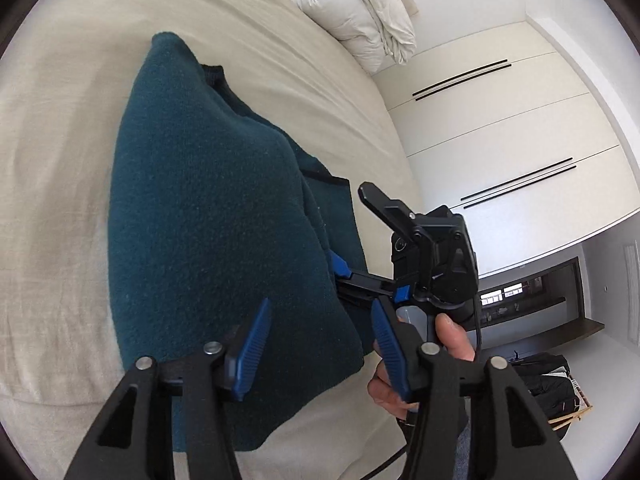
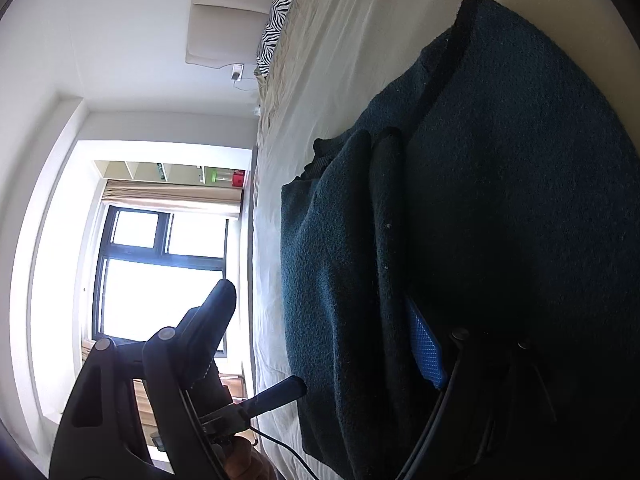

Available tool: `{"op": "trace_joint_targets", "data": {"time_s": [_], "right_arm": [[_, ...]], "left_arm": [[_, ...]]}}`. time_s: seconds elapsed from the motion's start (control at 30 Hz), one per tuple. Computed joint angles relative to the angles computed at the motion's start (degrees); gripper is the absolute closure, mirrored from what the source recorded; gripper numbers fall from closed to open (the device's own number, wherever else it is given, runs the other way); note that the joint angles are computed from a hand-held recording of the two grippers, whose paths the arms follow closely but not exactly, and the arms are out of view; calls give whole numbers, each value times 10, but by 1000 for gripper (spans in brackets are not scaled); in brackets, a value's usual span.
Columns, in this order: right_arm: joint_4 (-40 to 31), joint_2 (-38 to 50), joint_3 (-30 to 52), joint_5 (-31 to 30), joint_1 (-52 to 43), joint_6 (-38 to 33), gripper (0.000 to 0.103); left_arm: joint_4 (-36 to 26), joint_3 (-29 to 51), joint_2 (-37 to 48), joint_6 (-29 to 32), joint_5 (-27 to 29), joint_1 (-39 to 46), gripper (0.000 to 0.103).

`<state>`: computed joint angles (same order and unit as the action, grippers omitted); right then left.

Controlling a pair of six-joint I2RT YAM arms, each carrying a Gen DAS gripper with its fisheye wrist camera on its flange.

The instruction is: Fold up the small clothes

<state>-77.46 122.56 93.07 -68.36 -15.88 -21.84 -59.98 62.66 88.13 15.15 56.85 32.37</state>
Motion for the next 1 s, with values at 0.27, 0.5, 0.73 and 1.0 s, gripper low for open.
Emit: {"op": "trace_joint_targets", "data": {"time_s": [0.27,0.5,0.73,1.0], "right_arm": [[67,-53,10,90,64,35,26],[143,-97,-34,246,95,52,84],[105,-126,-17,238,15,-18,89],[2,-71,111,199,-73,-103,89]], "left_arm": [[-50,-12,14,136,-36,79,45],[-12,-32,1,98,-45,60,45],[16,-29,-21,49,-52,8,45],[75,-40,-56,-22,-81,-92,43]]}}
